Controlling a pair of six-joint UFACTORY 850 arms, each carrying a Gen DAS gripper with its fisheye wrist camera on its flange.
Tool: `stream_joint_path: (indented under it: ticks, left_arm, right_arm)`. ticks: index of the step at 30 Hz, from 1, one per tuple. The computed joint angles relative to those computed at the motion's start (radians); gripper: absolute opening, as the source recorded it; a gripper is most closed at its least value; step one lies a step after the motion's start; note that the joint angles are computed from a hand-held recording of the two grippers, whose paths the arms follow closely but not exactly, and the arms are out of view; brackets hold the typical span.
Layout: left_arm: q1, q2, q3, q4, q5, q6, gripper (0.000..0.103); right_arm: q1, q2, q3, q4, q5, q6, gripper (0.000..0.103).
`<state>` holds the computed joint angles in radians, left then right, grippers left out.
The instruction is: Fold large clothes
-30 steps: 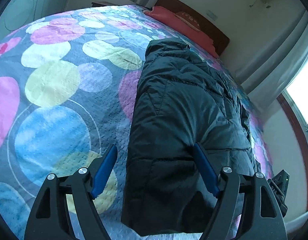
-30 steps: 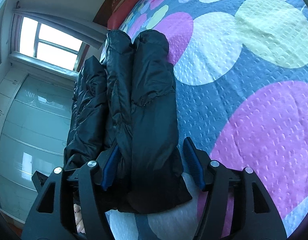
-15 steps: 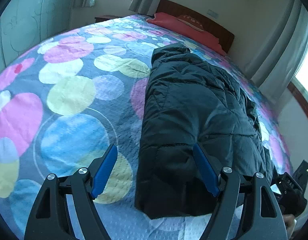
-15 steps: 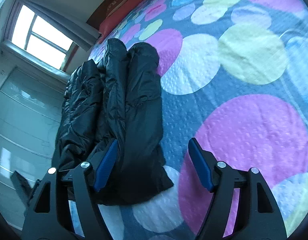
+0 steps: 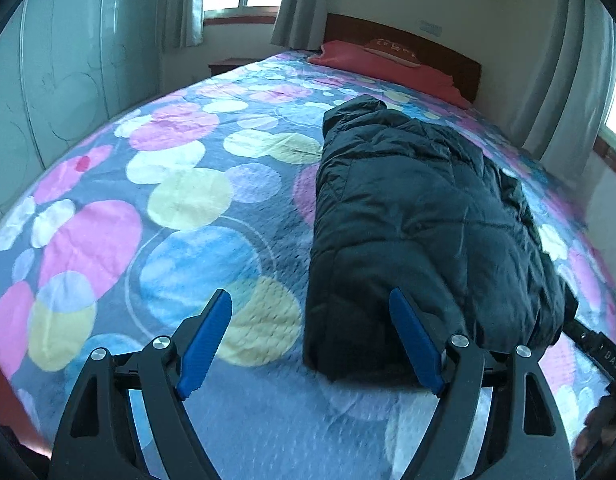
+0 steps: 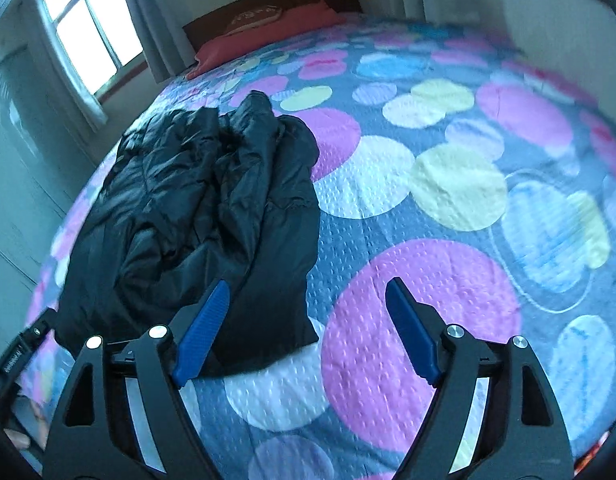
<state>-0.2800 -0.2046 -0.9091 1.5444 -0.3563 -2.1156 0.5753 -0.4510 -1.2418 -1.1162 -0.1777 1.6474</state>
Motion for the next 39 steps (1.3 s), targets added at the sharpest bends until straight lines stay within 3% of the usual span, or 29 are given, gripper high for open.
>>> stream_joint_path:
  ticks: [3, 5, 12, 24, 39]
  left_arm:
    - [-0.024, 0.017, 0.006, -0.051, -0.046, 0.059, 0.080]
    - [-0.042, 0.032, 0.011, -0.041, -0.090, 0.057, 0.080]
    - [-0.094, 0.100, 0.020, -0.010, -0.213, 0.052, 0.083]
    - [-0.132, 0.154, 0.019, 0.014, -0.264, 0.035, 0.084]
    - [-0.135, 0.145, 0.012, -0.008, -0.262, 0.057, 0.084]
  right_arm:
    - [0.025, 0.019, 0.011, -0.109, -0.043, 0.084, 0.083]
    - [0.040, 0.028, 0.009, -0.151, -0.069, 0.114, 0.088]
    - [0.101, 0.091, 0.017, -0.343, -0.178, 0.230, 0.091]
    - [0.136, 0.149, 0.033, -0.535, -0.199, 0.389, 0.092]
    - [0.134, 0.137, 0.031, -0.531, -0.185, 0.390, 0.092]
